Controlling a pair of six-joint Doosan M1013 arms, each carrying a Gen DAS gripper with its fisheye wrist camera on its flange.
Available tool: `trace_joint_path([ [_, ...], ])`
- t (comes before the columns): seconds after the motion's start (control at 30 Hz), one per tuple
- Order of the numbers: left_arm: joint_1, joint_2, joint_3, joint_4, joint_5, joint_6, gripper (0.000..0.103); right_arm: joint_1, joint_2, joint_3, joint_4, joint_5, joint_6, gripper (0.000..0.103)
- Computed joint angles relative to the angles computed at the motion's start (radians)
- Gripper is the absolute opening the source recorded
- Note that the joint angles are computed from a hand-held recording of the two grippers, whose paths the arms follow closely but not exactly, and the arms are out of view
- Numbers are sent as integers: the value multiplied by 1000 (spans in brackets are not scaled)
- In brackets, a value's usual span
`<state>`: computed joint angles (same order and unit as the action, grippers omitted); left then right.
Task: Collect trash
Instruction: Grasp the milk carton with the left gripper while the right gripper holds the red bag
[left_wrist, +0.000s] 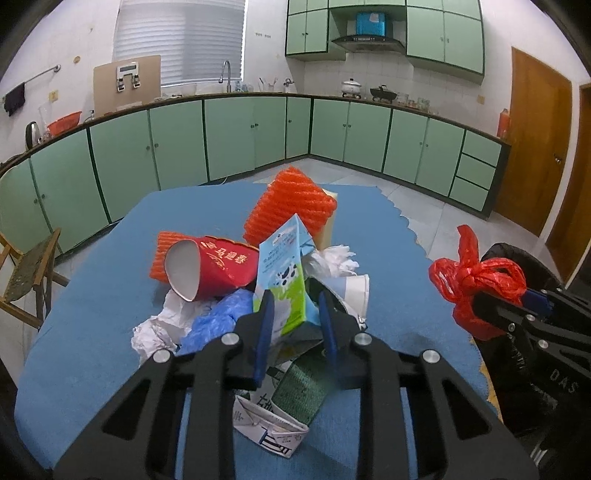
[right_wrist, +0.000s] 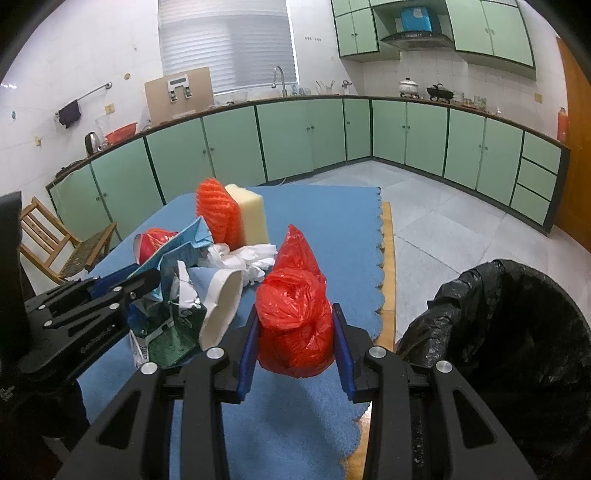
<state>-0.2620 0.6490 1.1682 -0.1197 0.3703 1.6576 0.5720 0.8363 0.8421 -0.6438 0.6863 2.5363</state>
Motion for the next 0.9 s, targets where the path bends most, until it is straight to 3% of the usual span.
trace_joint_path([
  [0.23, 3, -22, 16, -77, -18, 64, 16, 3, -7, 4, -23, -11, 18, 36],
  [0.43, 8, 2, -19, -47, 88, 17, 13, 2, -5, 2, -6, -8, 1, 37],
  [0.57, 6, 13, -40, -5, 125, -25, 26, 1, -2, -4, 7, -2, -8, 37],
  [0.67, 3, 19, -52, 12, 120, -32, 42, 1, 1, -9, 10, 4, -14, 36],
  [0.9, 1, 58, -108, 28, 180, -57, 46, -1, 6, -18, 24, 14, -24, 37],
])
